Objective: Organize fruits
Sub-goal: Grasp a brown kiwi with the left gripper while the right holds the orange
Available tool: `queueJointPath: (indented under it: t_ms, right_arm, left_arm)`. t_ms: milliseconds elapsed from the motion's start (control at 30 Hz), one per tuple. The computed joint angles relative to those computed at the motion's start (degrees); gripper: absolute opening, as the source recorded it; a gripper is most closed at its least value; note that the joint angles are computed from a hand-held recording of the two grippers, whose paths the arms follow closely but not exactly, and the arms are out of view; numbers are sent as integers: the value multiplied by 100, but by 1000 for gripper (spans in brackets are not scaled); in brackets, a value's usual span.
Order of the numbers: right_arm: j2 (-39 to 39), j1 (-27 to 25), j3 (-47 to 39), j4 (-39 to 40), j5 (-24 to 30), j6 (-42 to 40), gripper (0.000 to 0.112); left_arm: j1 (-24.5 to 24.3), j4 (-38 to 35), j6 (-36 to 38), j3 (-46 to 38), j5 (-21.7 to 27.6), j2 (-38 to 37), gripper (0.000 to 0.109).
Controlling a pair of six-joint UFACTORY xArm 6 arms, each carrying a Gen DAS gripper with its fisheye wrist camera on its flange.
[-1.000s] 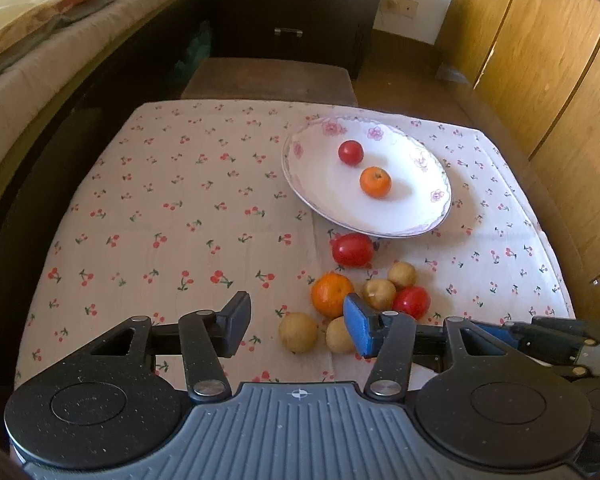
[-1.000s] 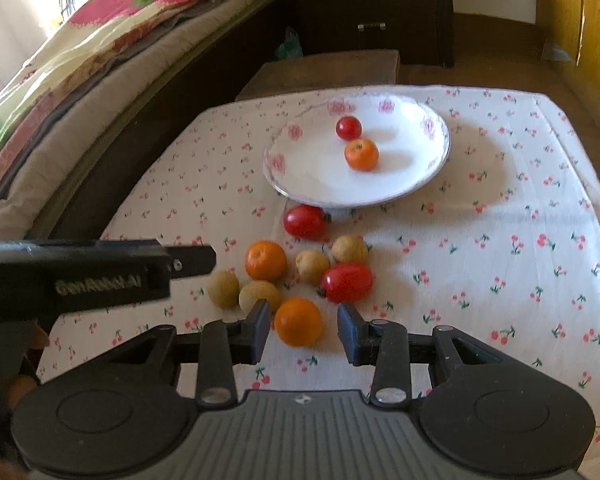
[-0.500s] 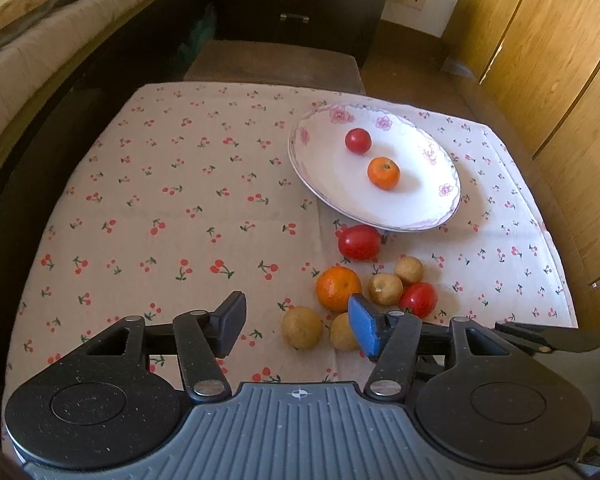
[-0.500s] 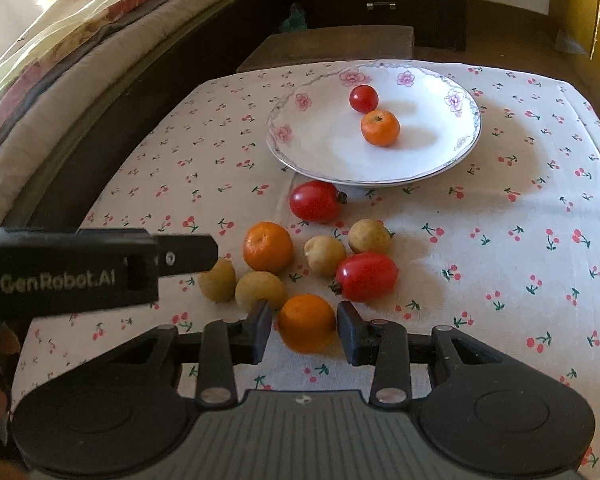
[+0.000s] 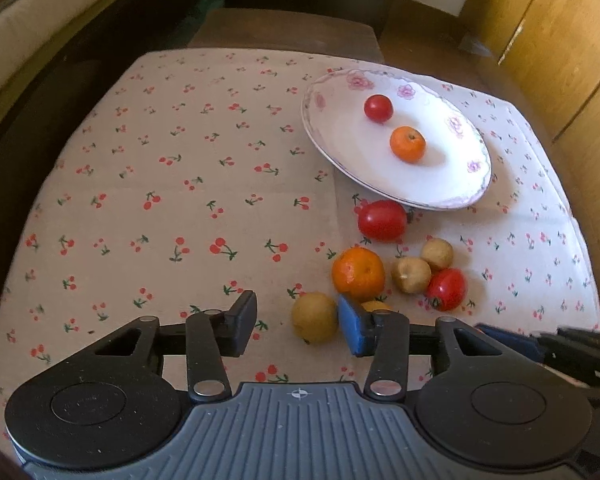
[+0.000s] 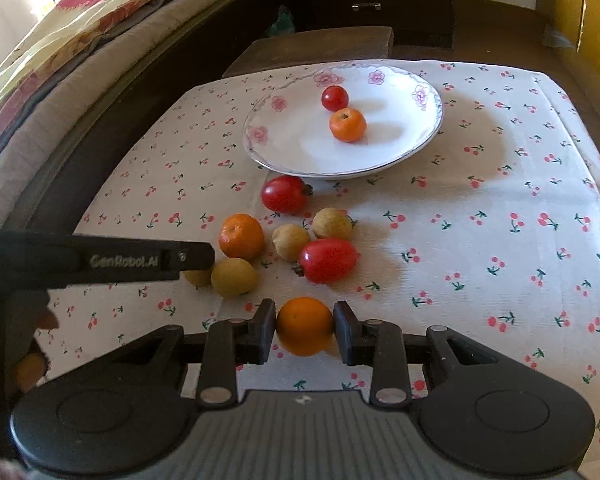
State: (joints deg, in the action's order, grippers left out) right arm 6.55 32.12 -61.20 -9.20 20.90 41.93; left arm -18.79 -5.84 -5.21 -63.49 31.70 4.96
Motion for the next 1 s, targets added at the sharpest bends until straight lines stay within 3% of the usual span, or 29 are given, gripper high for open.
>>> queueJointPath:
  t_ms: [333, 533, 1000]
  right_arm:
    - [-32, -20, -4, -71, 68, 59, 33]
    - [-3, -4, -83, -178, 207, 107, 33]
    - [-478, 102, 301, -508, 437, 378, 33]
  left_arm:
    - [-142, 396, -260, -133, -11, 216, 47]
    - [-190, 359, -111, -49, 0, 137, 35]
    - [-284, 159, 91, 808, -129, -675, 35]
